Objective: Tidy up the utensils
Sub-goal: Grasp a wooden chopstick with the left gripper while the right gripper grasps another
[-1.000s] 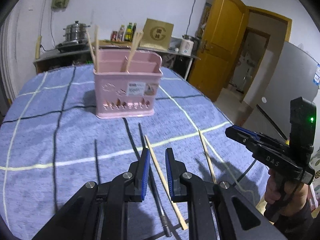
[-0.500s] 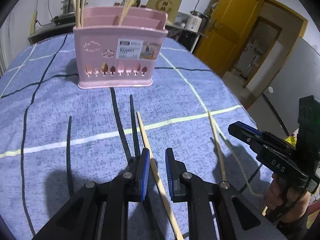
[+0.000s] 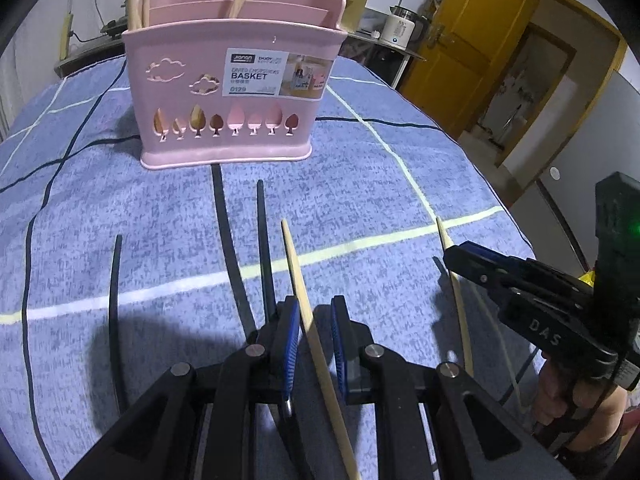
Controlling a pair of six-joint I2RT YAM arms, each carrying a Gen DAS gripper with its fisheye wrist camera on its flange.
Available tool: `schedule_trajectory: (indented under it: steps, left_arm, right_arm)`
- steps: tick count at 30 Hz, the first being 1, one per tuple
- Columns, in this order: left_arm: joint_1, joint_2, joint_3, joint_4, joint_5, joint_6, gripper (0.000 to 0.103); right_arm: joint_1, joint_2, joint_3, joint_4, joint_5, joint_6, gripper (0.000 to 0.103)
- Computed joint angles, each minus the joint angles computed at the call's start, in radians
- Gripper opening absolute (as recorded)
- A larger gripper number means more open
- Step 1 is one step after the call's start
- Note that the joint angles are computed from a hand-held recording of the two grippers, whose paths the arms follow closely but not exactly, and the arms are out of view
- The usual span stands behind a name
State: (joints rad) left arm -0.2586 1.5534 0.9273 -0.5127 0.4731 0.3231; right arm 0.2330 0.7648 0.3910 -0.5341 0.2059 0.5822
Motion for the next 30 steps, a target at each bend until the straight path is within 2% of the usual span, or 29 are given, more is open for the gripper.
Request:
schedule_trajectory:
  steps: [10, 17, 21, 23, 30]
  left_arm:
    - [-0.065, 0.056, 0.065, 0.027, -0.071, -0.017, 0.015]
    - [-0.106, 0.061, 0.064, 0.065, -0.128, 0.014, 0.015]
    - [-0.129, 0.056, 0.060, 0.080, -0.171, 0.026, 0.012]
    - [-0.135, 0.053, 0.058, 0.084, -0.190, 0.026, 0.008]
    - [-0.116, 0.063, 0.094, 0.034, -0.133, 0.019, 0.005]
  right_arm:
    - [-0.054, 0.074, 0.026, 0.038, -0.029, -0.038, 0.022]
    - [-0.051, 0.120, 0.046, 0.050, -0.012, -0.045, 0.022]
    - [-0.033, 0.157, 0.065, 0.044, 0.033, -0.038, 0.011]
    - [-0.042, 0.159, 0.065, 0.050, 0.022, -0.039, 0.011]
    - [-0.053, 0.124, 0.075, 0.035, -0.001, -0.052, 0.005]
